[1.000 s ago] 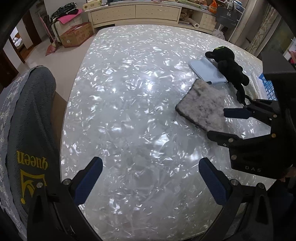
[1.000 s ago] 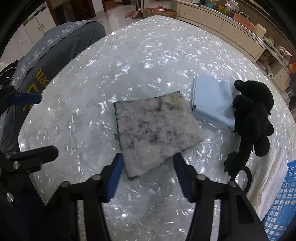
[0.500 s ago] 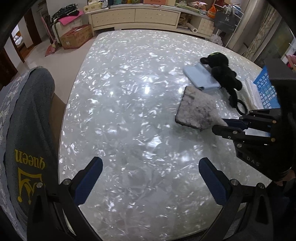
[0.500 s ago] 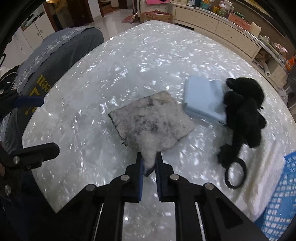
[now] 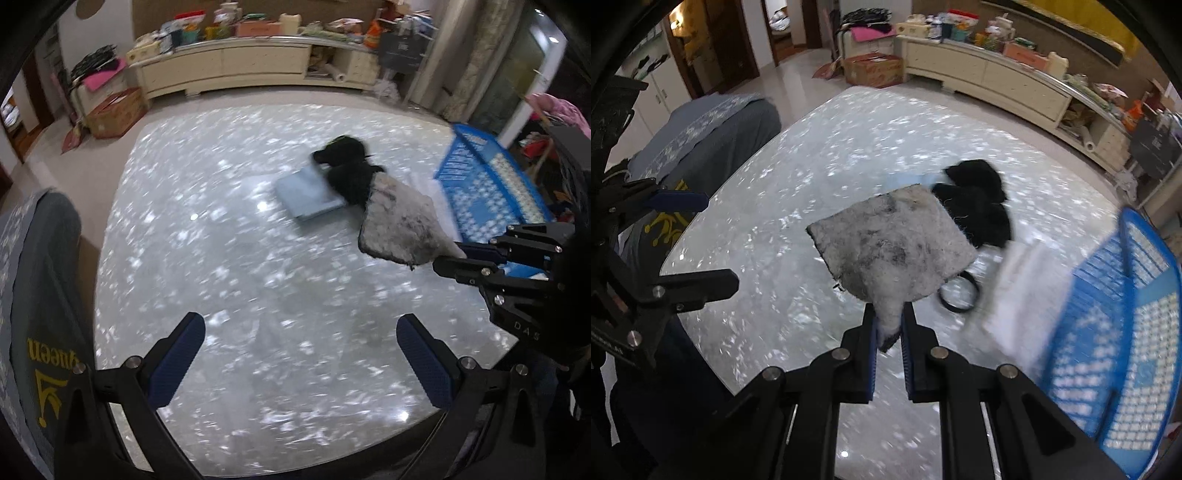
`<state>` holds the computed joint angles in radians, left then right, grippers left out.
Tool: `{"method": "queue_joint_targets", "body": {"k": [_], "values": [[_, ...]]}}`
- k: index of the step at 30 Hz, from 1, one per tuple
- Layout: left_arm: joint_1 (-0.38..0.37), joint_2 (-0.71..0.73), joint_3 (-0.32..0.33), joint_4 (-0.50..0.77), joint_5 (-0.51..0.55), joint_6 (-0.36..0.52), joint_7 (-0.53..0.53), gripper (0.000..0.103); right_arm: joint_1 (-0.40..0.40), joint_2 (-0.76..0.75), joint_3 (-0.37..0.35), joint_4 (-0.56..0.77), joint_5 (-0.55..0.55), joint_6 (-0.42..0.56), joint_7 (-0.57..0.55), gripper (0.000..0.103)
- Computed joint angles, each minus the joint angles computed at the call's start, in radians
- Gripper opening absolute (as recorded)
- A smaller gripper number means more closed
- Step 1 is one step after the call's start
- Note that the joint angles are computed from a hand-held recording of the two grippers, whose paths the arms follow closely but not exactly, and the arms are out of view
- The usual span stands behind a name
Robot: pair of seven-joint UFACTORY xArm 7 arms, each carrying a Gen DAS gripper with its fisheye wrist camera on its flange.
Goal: Organize soft objects
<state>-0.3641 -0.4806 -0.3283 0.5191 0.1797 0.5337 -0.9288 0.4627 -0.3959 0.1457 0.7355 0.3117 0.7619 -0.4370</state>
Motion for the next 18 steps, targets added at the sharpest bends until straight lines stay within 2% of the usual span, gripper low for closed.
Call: {"method": "queue_joint_targets", "body": {"k": [7,15,18], "values": [[-0.017,0.089,-0.005,0.104,0.006,0.000,0.024,0.103,-0.058,-0.099,-0.065,-0.020,-0.006,0.040,-0.037,0.011],[-0.021,0.233,-0.012,0.225,0.064,0.031,-0.022,0.103,-0.127,-0.145,-0.110,-0.026,-0.017,0.038,-0.064,0.011],[-0.034,0.287,0.002,0.258,0.077,0.012,-0.036,0.103,-0.149,-0.148,-0.121,-0.027,-0.020,0.031,-0.069,0.011]]}}
